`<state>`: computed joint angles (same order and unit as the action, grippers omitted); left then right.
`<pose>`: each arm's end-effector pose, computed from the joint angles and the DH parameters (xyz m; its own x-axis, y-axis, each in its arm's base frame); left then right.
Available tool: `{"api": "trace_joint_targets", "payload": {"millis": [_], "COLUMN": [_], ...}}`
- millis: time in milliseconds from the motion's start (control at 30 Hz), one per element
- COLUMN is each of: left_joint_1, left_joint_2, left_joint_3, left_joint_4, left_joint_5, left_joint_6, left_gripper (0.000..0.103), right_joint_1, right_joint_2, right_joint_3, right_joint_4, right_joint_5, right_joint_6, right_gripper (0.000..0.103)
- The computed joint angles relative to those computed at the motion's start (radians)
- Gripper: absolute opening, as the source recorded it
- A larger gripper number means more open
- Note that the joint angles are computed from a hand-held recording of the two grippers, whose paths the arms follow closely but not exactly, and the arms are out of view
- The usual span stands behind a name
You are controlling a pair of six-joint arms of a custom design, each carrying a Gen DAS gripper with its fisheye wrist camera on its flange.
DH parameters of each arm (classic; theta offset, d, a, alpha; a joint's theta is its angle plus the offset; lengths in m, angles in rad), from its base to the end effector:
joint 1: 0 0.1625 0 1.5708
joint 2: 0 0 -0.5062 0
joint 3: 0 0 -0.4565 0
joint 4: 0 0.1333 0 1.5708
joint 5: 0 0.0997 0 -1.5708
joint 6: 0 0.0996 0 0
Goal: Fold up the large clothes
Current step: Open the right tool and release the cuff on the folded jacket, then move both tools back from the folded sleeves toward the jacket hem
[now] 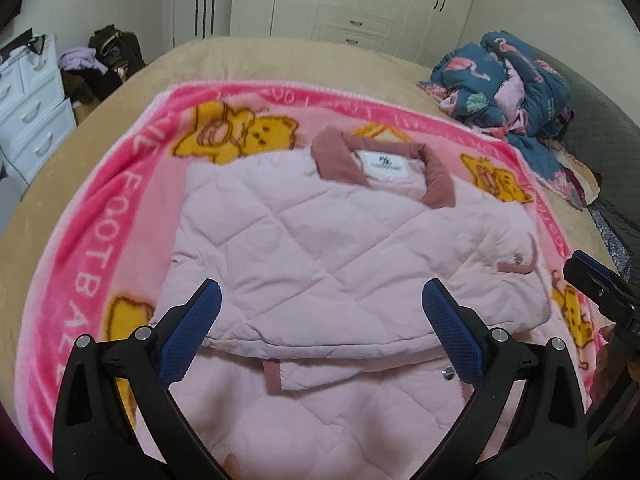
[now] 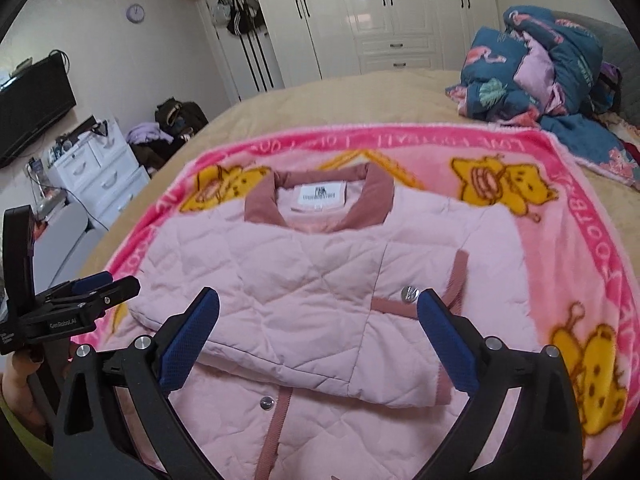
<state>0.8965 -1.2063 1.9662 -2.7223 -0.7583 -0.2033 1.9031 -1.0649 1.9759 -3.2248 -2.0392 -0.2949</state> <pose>-0.2325 -0.6202 0.2957 -0.8121 0.0627 -0.5802 0.4218 0.7501 -0.5093 0.2984 -0.5938 0.2466 -0.8326 -0.2046 0.5147 -0.5040 0.6654 -0.5507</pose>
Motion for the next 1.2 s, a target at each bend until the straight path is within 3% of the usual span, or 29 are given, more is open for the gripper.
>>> {"api": "trace_joint_targets", "payload": {"millis": [1200], "left_joint_1": [-0.200], "left_joint_2": [-0.158], "left_joint_3": [0.137], "left_joint_4": [-0.040], "left_joint_5": [0.098], "left_joint_6": [-0.019], "left_gripper": [0.095], "right_joint_1": [0.128], "right_joint_2": [-0.201], "right_joint_3": [0.153], "right_joint_4": [-0.110], "right_joint_5": [-0.043], "right_joint_6": [-0.018], "right_gripper": [0.099]}}
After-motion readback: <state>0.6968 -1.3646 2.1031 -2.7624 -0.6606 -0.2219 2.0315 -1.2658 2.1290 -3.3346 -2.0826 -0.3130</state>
